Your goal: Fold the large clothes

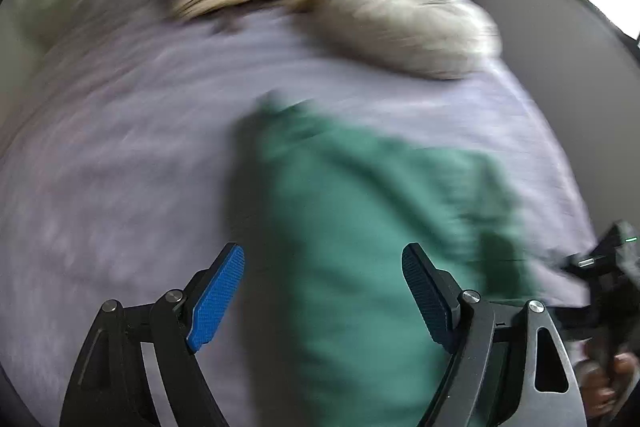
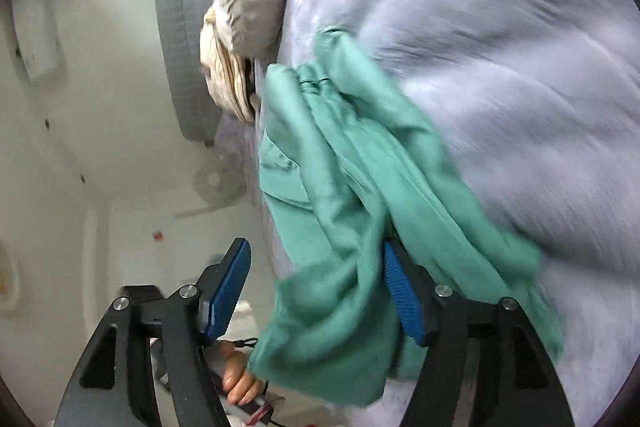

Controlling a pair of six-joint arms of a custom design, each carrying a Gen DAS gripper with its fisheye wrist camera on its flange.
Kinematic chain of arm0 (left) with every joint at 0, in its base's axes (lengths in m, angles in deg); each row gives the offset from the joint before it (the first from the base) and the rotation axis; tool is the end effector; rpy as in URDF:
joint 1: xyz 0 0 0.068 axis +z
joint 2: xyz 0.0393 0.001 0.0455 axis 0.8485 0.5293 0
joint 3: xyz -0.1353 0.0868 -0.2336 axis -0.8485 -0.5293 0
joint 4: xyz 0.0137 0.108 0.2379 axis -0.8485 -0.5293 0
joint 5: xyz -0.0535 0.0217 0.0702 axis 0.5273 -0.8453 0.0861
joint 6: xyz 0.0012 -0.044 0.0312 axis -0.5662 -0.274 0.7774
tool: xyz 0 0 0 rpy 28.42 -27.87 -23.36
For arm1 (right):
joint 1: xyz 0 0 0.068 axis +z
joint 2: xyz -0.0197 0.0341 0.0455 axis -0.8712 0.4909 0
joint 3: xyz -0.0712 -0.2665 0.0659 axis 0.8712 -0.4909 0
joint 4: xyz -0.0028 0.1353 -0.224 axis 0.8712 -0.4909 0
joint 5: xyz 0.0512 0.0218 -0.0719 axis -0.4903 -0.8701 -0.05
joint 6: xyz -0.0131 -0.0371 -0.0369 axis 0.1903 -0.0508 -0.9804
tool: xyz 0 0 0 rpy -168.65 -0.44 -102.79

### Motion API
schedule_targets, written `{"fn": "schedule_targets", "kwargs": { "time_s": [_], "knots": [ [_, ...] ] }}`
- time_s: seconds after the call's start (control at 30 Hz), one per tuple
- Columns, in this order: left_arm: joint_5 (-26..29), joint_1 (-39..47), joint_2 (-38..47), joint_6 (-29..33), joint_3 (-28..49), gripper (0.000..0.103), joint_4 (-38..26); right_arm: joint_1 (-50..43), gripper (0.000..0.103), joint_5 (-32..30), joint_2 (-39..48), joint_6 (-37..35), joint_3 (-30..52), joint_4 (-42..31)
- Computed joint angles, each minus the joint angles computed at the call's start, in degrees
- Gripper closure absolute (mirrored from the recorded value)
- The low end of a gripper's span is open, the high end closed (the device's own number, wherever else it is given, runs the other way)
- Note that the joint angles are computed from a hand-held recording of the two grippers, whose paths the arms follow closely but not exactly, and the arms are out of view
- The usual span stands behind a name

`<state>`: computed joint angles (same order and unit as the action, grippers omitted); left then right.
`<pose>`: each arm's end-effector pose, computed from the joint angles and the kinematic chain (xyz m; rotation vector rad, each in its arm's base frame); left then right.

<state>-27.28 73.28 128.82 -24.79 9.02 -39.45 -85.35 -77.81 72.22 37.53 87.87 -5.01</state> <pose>0.2186 0.0521 0.2300 0.0632 2.6565 -0.0966 0.1902 -0.0516 0.1181 0.7602 2.3108 1.5883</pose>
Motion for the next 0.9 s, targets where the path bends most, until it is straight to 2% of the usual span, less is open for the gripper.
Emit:
{"fn": "schedule_targets", "kwargs": {
  "time_s": [0.1,0.13,0.17,0.2,0.23,0.27,0.33,0.4,0.53,0.57,0.63,0.7,0.8,0.83,0.87,0.9],
  "knots": [
    [0.00,6.68,4.77,2.86,-1.46,0.021,1.44,6.53,0.031,6.62,3.16,-0.39,6.35,-1.74],
    [-0.11,7.54,6.03,3.69,-2.36,0.021,1.56,9.91,0.037,11.09,3.58,-1.00,9.09,-3.38],
    [-0.43,7.94,6.81,3.94,-3.31,0.021,2.06,11.97,0.067,14.74,3.50,-2.32,10.86,-5.66],
    [-0.35,8.15,6.46,3.59,-4.45,0.021,2.79,14.65,0.086,18.96,4.05,-3.18,13.34,-8.07],
    [-0.42,7.59,5.65,2.89,-5.43,0.021,3.24,16.49,0.094,21.94,3.48,-4.34,14.92,-10.36],
    [-0.07,7.16,5.10,2.58,-5.49,0.021,2.86,16.61,0.094,21.72,1.79,-4.72,15.05,-10.93],
    [1.51,4.66,4.55,2.17,-5.28,0.021,1.88,15.50,0.095,20.67,-2.81,-5.49,15.49,-11.60],
    [0.70,-0.43,3.86,1.20,-6.25,0.021,3.92,13.39,0.095,19.47,-4.06,-6.42,16.20,-12.39],
    [-2.49,-9.93,5.74,-0.69,-8.49,0.020,8.53,9.16,0.095,23.78,-0.11,-10.90,15.48,-13.83],
    [-4.07,-11.56,6.33,-1.76,-9.23,0.012,9.92,8.57,0.095,24.64,1.66,-11.17,14.73,-12.95],
    [-4.25,-11.70,6.53,-2.42,-9.31,0.012,9.18,6.33,0.094,23.28,5.72,-11.77,12.99,-11.52],
    [-2.79,-9.31,5.31,-1.39,-8.39,0.012,6.18,3.97,0.091,20.36,4.58,-11.53,12.00,-12.71],
    [-2.30,-4.90,0.76,2.96,-8.36,0.012,1.95,2.05,0.081,21.99,-2.06,-18.23,14.00,-22.59],
    [-1.71,-2.73,-0.92,4.85,-8.12,0.012,-0.24,0.20,0.070,21.79,-5.31,-22.31,13.95,-27.07],
    [-0.98,-0.76,-2.31,6.50,-7.94,0.012,-2.25,-1.38,0.053,21.37,-7.40,-25.76,14.90,-31.23],
    [-0.02,1.82,-3.92,8.55,-7.72,0.012,-4.87,-2.87,0.044,20.53,-9.77,-29.52,15.83,-35.83]
  ]
}}
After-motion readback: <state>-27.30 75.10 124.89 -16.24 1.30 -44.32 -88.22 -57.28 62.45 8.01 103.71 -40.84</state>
